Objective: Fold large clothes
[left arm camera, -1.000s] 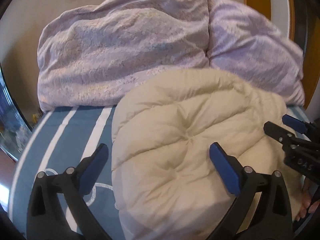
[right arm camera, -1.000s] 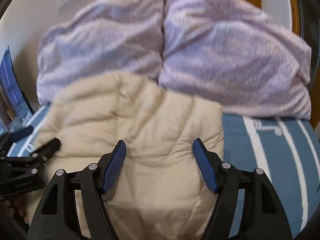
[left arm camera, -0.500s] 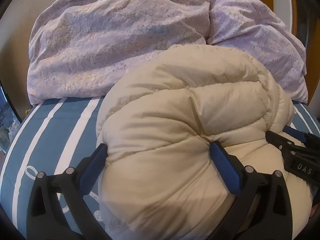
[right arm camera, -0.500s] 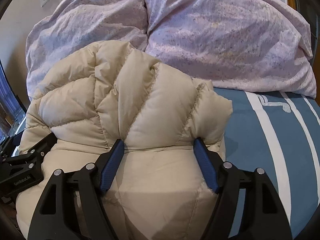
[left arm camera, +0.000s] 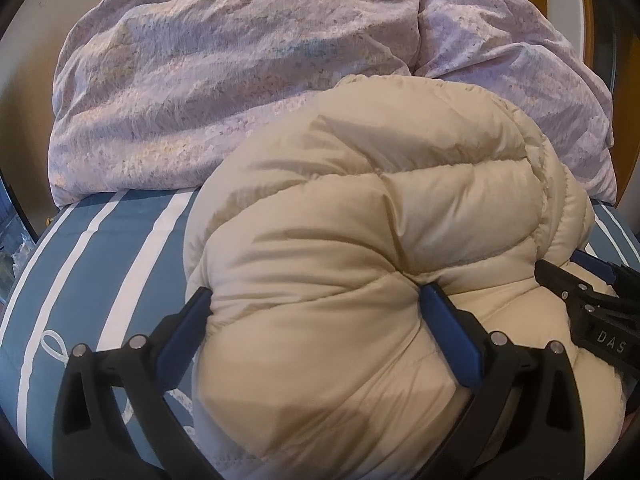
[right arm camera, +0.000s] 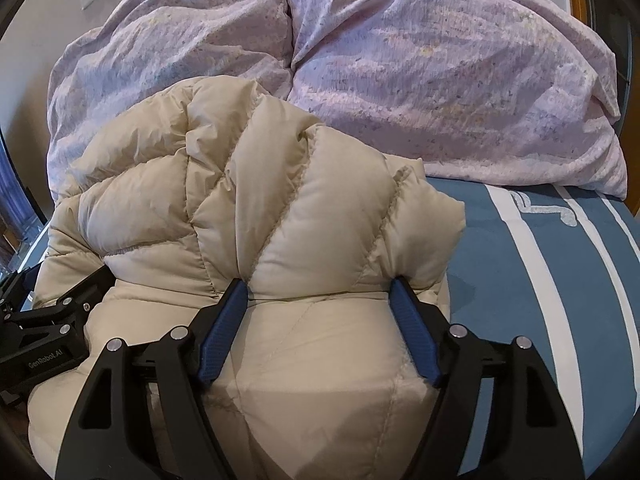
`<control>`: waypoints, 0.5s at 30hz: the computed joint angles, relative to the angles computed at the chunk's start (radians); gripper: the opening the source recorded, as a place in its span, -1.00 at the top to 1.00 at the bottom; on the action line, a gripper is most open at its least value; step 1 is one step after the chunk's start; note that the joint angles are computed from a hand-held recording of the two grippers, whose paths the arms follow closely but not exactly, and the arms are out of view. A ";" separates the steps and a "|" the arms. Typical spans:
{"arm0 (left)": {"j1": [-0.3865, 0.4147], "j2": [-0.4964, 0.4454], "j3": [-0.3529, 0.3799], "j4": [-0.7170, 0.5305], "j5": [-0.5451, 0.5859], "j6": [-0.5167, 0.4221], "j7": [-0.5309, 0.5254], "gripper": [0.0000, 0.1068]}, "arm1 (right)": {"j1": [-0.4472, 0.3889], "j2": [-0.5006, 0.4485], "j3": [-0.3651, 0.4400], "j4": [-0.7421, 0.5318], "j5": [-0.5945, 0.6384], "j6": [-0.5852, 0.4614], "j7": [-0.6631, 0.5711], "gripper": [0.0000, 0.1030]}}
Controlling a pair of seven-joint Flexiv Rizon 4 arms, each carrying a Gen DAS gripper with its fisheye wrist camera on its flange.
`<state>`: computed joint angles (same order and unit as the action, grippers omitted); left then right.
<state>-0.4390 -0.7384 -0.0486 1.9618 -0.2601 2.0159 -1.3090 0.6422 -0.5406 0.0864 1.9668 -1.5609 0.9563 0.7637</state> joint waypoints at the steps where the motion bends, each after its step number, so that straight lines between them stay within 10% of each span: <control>1: 0.003 0.000 -0.002 0.000 0.002 0.000 -0.001 -0.90 | 0.001 0.000 0.000 0.000 0.001 -0.002 0.001 -0.48; 15: 0.016 0.001 -0.012 -0.001 0.019 -0.005 -0.015 -0.90 | -0.002 0.001 0.001 0.004 -0.004 -0.005 0.011 -0.56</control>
